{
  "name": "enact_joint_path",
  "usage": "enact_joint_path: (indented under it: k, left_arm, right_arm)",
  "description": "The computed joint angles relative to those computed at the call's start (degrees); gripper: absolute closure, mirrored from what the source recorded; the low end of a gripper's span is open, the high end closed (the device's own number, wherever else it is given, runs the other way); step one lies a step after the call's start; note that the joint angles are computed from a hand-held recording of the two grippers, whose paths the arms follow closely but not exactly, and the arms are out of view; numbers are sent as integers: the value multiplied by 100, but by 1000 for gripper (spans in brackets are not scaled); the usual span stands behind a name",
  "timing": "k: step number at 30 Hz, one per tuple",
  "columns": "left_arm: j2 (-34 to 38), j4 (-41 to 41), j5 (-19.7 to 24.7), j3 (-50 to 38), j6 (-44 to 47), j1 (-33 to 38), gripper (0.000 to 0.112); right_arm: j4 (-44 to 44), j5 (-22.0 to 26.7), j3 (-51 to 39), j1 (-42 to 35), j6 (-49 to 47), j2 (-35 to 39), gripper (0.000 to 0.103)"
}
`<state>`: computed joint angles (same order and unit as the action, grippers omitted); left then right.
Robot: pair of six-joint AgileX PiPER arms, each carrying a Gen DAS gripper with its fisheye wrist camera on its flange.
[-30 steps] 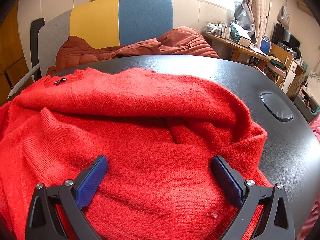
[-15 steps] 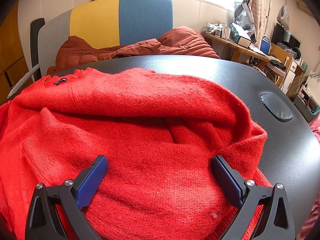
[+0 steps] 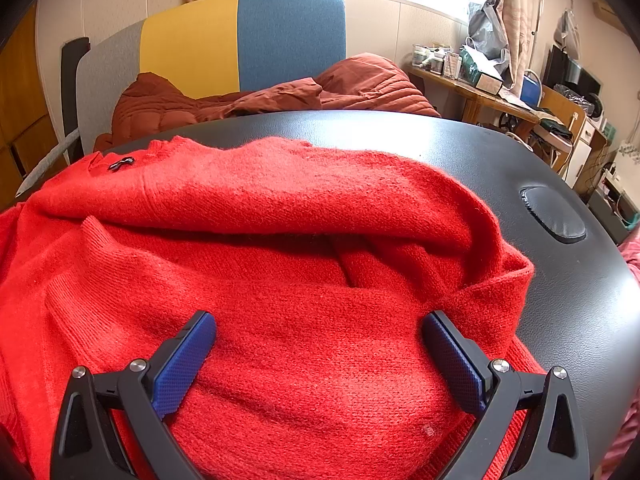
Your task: Fold clothes
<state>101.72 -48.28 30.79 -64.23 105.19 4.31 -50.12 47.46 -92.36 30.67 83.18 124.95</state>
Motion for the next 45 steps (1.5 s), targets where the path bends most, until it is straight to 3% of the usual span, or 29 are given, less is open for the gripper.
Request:
enact_joint_path:
  k: [3, 7, 8, 10, 13, 19, 23, 28, 35, 39, 45]
  left_arm:
    - [76, -238, -439, 100, 721, -175, 67]
    - [437, 138, -656, -165, 400, -378, 67]
    - [519, 92, -804, -177, 408, -433, 70]
    - [559, -309, -966, -124, 605, -448, 92]
    - [655, -172, -412, -415, -194, -236, 101]
    - [1359, -275, 1895, -2306, -3125, 1064, 102]
    - [2052, -441, 2495, -3633, -5014, 1978, 102]
    - [2671, 421, 2284, -4728, -7006, 2590, 102]
    - [2358, 1614, 1207, -4245, -8466, 2828, 101]
    - [1990, 1451, 927, -3702, -7833, 2592, 92]
    - [1531, 720, 943, -2947, -6190, 1800, 88]
  right_arm:
    - [7, 14, -15, 1, -14, 8, 0]
    - [8, 26, -31, 5, -17, 21, 0]
    - [7, 27, -32, 6, -14, 23, 0]
    - [9, 19, -31, 3, -12, 27, 0]
    - [12, 26, -45, 5, -14, 37, 0]
    - [10, 11, -40, -7, -18, 35, 0]
    - [9, 14, -49, -12, -25, 44, 0]
    - [19, 50, -78, -5, -52, 59, 0]
    - [16, 92, -79, 19, -50, 60, 0]
    - [30, 127, -115, 27, -77, 77, 0]
    - [35, 186, -160, 51, -94, 96, 0]
